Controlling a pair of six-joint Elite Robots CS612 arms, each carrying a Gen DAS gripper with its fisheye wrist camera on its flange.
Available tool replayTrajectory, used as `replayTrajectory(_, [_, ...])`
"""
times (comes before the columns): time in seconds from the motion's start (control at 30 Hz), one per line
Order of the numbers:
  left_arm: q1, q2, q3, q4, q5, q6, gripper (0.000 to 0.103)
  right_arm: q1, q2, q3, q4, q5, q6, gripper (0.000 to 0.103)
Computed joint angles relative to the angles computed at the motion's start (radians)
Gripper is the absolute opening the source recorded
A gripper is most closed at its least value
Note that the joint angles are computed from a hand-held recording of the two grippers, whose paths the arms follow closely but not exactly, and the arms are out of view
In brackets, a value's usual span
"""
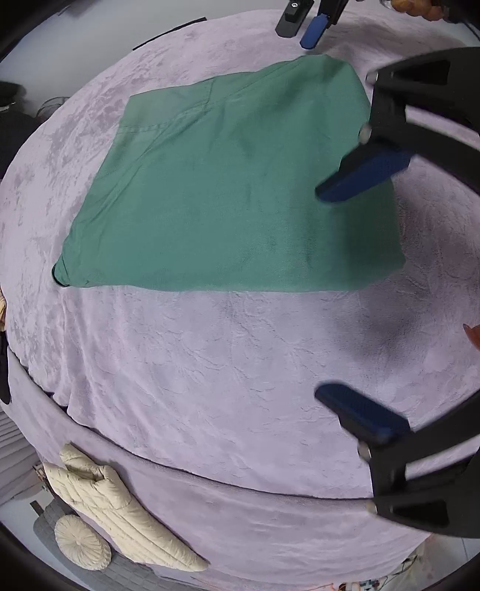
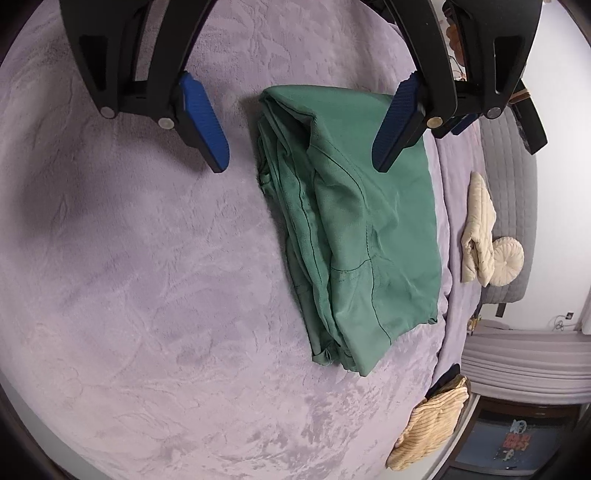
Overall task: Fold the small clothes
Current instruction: 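Move both open tools to the folded jacket's side and grasp it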
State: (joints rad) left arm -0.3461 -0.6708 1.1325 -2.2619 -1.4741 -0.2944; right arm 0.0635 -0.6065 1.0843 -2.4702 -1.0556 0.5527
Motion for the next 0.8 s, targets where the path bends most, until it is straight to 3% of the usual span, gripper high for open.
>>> replayTrajectory(0.23, [0.03,0.048,-0.092,0.015,-0.084,0.021,0.103,-0.01,0.047,-0.069,0.029,0.055,-0.029,0.085])
replayTrajectory(0.37, [0.058,0.116,-0.2,0.059,-0.186,0.02,0.103,-0.015,0.095,-0.146,0.068,0.115,-0.067,0.089])
replayTrajectory(0.57, [0.102,0.255,-0.388,0.155,-0.435,-0.019,0.103,-0.021,0.185,-0.287,0.162,0.19,-0.123,0.091])
replayTrajectory(0.67, [0.109,0.298,-0.442,0.197,-0.517,0.003,0.103,-0.026,0.238,-0.367,0.195,0.251,-0.114,0.092])
replayTrajectory(0.8, [0.107,0.315,-0.454,0.2,-0.568,0.013,0.103,-0.024,0.302,-0.479,0.243,0.301,-0.142,0.092])
